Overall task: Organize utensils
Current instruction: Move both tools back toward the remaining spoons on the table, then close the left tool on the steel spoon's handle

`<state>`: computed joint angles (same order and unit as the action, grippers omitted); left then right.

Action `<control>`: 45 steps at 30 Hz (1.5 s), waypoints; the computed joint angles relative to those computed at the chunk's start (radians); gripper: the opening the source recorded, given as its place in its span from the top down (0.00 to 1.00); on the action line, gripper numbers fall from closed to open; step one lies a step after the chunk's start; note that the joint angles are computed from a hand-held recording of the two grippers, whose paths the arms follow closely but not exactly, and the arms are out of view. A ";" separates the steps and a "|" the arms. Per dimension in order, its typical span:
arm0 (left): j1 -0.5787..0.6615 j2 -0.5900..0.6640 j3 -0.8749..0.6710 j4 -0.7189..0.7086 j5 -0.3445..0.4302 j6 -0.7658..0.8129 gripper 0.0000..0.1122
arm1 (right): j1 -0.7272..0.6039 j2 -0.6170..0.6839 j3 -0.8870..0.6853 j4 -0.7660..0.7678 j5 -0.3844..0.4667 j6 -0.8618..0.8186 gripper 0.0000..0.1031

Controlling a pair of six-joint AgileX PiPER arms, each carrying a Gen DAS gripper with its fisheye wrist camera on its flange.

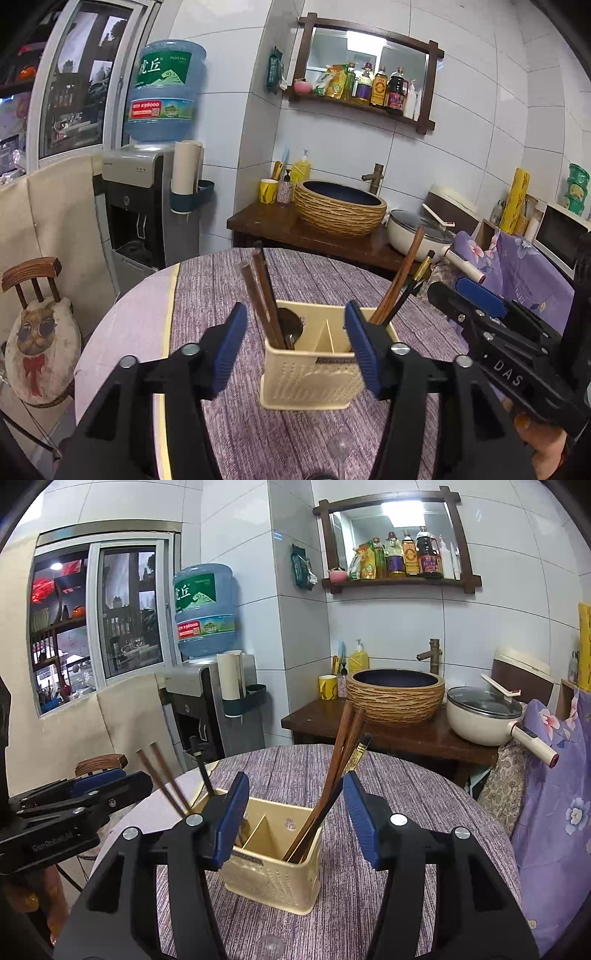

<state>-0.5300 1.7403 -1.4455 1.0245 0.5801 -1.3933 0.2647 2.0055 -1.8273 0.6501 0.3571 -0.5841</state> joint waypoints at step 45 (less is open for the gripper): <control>-0.190 0.179 0.299 -0.081 -0.016 -0.087 0.34 | -0.074 -0.182 0.781 0.665 -0.183 -0.623 0.20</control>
<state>-0.7201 1.9198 -1.1464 0.9431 0.5640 -1.4807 0.1911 1.8237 -1.0462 1.3151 0.1743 -1.2072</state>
